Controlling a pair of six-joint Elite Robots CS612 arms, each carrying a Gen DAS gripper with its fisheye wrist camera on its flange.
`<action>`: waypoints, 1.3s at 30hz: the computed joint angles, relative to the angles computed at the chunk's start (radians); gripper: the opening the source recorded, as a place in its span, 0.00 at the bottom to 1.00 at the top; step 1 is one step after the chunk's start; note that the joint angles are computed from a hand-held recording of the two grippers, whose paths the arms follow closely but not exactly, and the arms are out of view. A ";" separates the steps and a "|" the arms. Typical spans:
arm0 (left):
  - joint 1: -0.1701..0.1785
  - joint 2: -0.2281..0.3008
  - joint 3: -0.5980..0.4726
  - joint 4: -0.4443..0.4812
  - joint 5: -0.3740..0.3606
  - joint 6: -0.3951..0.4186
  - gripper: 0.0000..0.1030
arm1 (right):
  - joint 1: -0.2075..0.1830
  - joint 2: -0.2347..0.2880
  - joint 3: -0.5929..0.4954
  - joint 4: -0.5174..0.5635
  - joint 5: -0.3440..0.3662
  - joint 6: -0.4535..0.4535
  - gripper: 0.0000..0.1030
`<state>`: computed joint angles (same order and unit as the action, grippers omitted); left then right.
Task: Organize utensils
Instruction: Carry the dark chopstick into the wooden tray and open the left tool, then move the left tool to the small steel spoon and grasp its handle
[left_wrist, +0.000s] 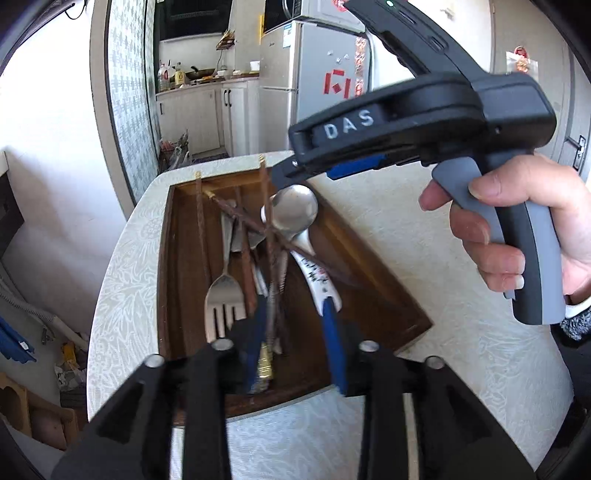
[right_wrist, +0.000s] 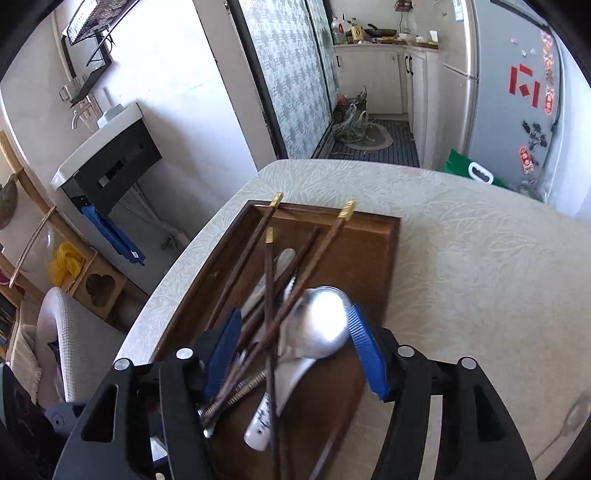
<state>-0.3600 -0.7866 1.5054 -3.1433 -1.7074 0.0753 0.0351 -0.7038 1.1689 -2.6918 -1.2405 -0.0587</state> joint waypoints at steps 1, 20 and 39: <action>-0.006 -0.007 0.008 -0.014 -0.016 0.010 0.46 | -0.010 -0.020 0.033 -0.029 -0.013 -0.010 0.69; -0.144 0.028 -0.077 0.130 -0.167 0.133 0.65 | -0.235 -0.150 0.340 -0.126 -0.216 -0.017 0.70; -0.187 0.093 -0.186 0.274 -0.123 0.186 0.66 | -0.282 -0.115 0.298 -0.049 0.042 0.034 0.16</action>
